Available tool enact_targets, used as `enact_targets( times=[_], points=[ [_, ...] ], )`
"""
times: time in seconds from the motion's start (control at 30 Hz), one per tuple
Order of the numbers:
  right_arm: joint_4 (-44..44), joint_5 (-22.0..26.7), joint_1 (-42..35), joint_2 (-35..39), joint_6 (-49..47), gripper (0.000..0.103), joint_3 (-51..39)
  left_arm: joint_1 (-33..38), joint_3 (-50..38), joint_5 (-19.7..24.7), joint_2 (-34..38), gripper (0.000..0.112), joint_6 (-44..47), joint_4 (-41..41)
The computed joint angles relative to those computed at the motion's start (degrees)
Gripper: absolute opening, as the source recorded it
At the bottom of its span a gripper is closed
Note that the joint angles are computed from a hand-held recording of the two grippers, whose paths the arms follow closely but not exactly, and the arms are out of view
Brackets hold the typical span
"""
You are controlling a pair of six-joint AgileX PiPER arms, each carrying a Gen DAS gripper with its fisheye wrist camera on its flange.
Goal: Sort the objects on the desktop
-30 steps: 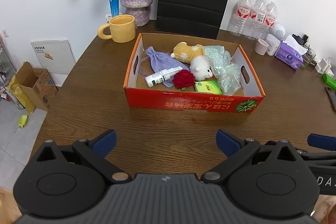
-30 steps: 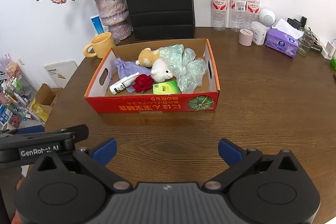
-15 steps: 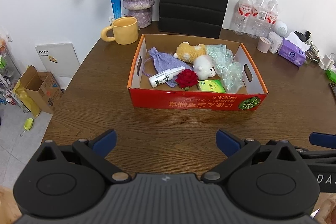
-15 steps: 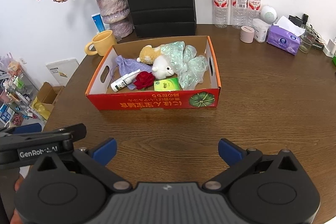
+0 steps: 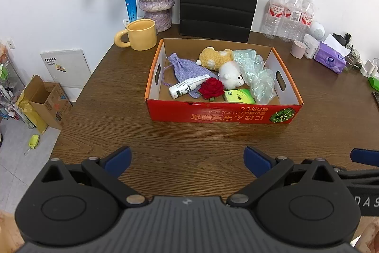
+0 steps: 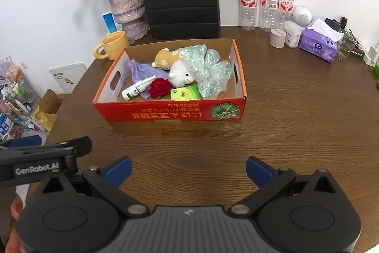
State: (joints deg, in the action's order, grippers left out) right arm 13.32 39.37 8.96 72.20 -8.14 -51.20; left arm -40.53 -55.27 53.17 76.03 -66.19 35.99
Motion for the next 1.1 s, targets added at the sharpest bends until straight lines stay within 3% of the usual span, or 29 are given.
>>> enact_targets(
  times=[1.1],
  points=[
    [-0.69,-0.63,0.13,0.81,0.28,0.103,0.32,0.08,0.52,0.21,-0.2,0.103,-0.11,0.18]
  ],
)
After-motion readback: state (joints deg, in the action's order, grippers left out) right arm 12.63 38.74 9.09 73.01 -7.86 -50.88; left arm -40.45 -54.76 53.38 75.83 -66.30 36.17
